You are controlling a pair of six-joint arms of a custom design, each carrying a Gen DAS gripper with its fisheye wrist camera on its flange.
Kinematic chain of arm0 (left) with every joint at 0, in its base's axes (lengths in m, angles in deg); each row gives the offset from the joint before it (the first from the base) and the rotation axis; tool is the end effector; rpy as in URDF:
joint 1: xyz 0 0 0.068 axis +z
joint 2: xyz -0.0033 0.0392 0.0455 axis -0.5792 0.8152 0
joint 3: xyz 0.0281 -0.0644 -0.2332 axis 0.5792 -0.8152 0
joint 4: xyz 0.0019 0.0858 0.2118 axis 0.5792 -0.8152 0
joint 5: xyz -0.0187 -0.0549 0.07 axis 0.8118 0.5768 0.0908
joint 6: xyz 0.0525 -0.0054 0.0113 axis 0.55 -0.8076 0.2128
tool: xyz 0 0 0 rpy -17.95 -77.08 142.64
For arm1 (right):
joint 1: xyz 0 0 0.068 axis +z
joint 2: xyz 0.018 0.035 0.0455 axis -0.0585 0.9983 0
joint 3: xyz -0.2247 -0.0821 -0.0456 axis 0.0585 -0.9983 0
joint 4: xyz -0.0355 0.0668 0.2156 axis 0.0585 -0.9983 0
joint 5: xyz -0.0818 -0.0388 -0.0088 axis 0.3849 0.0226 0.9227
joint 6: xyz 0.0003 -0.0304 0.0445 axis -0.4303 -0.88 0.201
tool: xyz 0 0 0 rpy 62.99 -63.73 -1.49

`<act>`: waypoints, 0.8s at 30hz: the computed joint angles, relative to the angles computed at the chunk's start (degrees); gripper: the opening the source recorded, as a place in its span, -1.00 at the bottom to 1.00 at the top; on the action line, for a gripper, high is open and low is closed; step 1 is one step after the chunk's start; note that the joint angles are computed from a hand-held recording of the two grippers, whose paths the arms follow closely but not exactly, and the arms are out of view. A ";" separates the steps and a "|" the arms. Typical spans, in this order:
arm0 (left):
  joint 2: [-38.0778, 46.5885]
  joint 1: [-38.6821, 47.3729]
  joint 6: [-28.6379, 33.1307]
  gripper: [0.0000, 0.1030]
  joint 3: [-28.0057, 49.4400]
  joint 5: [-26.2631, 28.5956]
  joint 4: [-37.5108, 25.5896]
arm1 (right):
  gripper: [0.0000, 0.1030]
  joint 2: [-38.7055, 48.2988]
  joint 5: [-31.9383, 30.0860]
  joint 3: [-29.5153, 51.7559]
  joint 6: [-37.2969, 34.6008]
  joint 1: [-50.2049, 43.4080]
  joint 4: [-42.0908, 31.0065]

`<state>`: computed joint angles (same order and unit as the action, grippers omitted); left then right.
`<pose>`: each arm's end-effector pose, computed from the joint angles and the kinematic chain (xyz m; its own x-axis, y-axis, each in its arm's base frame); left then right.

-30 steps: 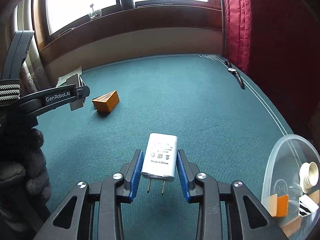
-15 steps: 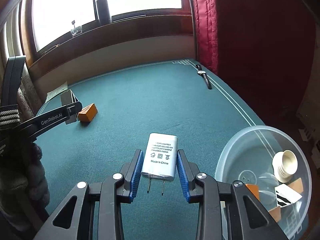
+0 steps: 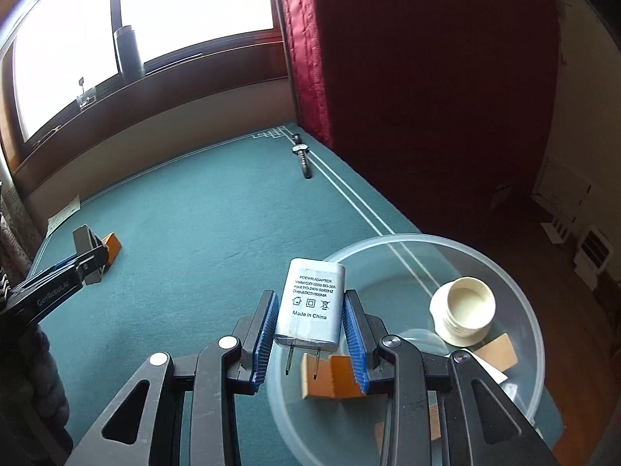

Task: Organize rigid objects
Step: 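Carry the grey block and white plug over the clear basin with both tools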

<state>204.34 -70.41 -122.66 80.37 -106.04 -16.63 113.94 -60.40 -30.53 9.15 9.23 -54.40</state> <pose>0.2966 -0.1870 0.0842 -0.6128 -0.1705 -0.7716 -0.1336 0.9847 -0.1115 0.2968 0.0673 0.1116 -0.6660 -0.0587 -0.7437 -0.1832 0.9792 0.0867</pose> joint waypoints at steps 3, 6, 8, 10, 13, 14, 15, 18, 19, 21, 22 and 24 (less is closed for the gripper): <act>0.78 -1.05 0.15 -0.33 0.98 0.07 -0.42 | -0.30 0.27 -0.26 -0.60 -0.20 -2.28 0.65; 1.46 -2.04 0.29 -0.33 1.98 0.23 -0.93 | -0.30 0.85 -0.89 -0.62 -0.17 -4.40 0.90; 1.95 -2.65 0.29 -0.33 2.57 0.32 -1.14 | -0.30 1.18 -1.24 -0.42 -0.08 -5.58 0.85; 2.31 -3.23 0.20 -0.33 3.04 0.44 -1.36 | -0.30 1.38 -1.32 -0.32 0.04 -6.33 0.94; 2.95 -3.90 0.17 -0.33 3.75 0.42 -1.61 | -0.30 1.77 -1.53 -0.24 0.08 -7.33 1.27; 3.09 -4.07 0.22 -0.33 3.86 0.44 -1.60 | -0.30 1.96 -1.51 -0.18 0.12 -7.58 1.41; 3.19 -4.23 0.28 -0.33 3.96 0.41 -1.60 | -0.30 2.33 -1.63 -0.04 0.14 -7.87 1.56; 3.59 -4.68 0.46 -0.33 4.37 0.37 -1.67 | -0.30 3.34 -2.36 0.56 0.47 -8.79 1.35; 3.67 -4.83 0.50 -0.33 4.45 0.35 -1.70 | -0.30 3.85 -2.53 0.99 0.57 -9.09 1.16; 3.86 -5.05 0.68 -0.33 4.56 0.36 -1.62 | -0.29 4.64 -2.96 1.41 0.72 -9.69 1.03; 3.93 -5.18 0.73 -0.33 4.70 0.34 -1.72 | -0.29 4.95 -3.06 1.53 0.79 -9.90 1.03; 3.97 -5.48 0.75 -0.33 4.82 0.30 -1.88 | -0.28 5.48 -3.61 1.77 0.95 -10.55 0.93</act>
